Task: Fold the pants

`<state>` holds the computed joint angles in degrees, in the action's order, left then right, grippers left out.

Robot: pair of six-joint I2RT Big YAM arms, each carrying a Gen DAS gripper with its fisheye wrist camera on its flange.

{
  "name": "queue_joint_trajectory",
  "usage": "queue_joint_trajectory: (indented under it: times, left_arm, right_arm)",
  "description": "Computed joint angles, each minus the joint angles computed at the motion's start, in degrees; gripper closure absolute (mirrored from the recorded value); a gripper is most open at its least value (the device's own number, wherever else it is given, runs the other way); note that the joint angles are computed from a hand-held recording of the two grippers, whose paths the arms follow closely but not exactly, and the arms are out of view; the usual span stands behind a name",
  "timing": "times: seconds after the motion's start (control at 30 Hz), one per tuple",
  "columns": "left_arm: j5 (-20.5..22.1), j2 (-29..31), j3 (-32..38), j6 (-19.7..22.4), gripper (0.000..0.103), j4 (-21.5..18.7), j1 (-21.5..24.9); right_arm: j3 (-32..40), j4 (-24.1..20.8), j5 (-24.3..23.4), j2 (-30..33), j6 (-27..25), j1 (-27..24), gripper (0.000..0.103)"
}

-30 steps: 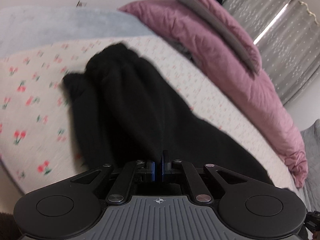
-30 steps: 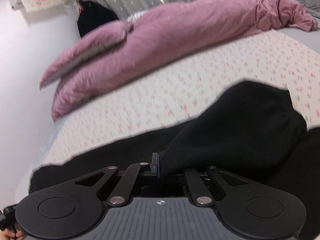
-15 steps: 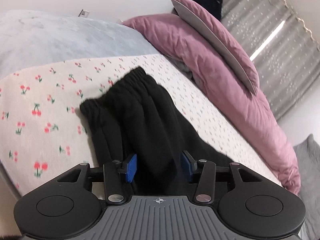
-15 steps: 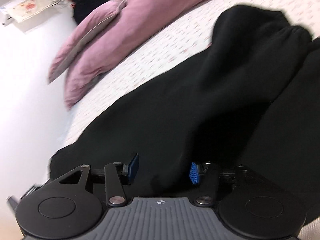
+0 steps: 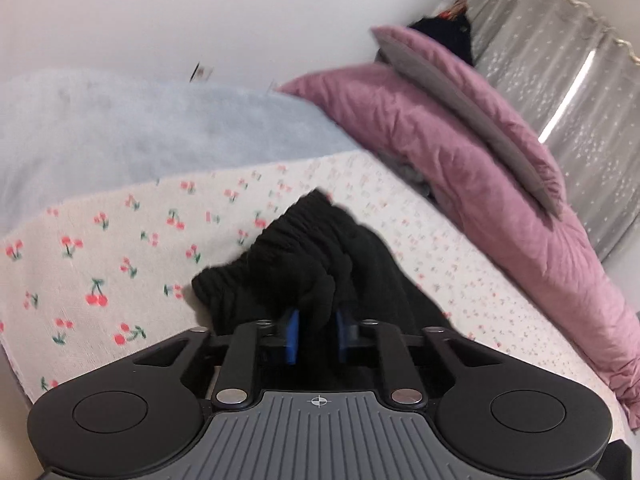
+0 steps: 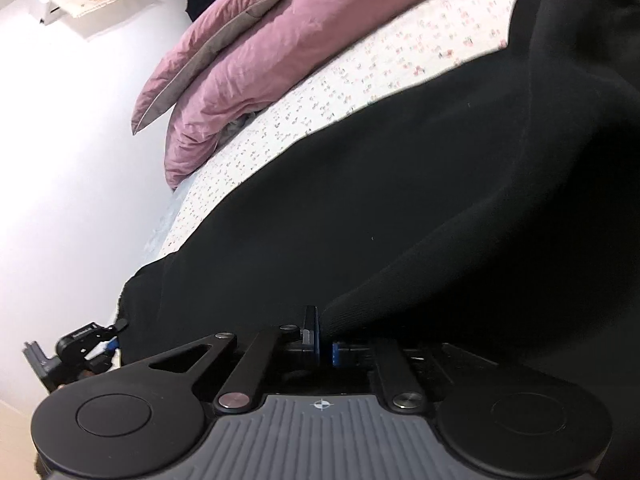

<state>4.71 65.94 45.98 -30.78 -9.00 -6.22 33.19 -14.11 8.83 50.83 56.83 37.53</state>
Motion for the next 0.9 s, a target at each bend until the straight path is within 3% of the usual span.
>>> queue_joint_trajectory:
  times: [0.17,0.37,0.5,0.7,0.8,0.83,0.9]
  left_arm:
    - [0.83,-4.4,-2.94,3.79,0.093,2.98,0.43]
    - [0.46,-6.75,-3.18,4.87,0.093,-3.47,1.69]
    - [-1.16,-7.46,-3.22,6.64,0.092,-6.8,1.43]
    - [-7.18,-6.27,-1.67,11.15,0.088,-12.59,-1.12]
    - [-8.92,-5.22,-0.95,13.42,0.084,-14.02,-1.78]
    - [-9.12,-5.27,-1.01,13.84,0.082,-14.0,-1.91]
    - [-9.21,-5.86,-1.52,14.54,0.069,-13.14,-2.02]
  right_arm:
    - [1.52,-4.04,6.83,-5.34,-5.48,4.69,0.097]
    - [4.96,-14.81,10.93,-6.37,-8.07,11.12,0.097]
    - [5.66,-18.85,6.93,-4.96,-7.29,10.44,0.097]
    - [4.95,-20.5,2.94,-4.1,-5.76,10.23,0.098]
    - [5.99,-20.84,1.79,-3.25,-7.46,9.56,0.096]
    - [6.25,-21.1,0.92,-3.33,-7.91,9.11,0.094]
    - [6.53,-21.86,-1.87,-4.16,-7.99,7.38,0.083]
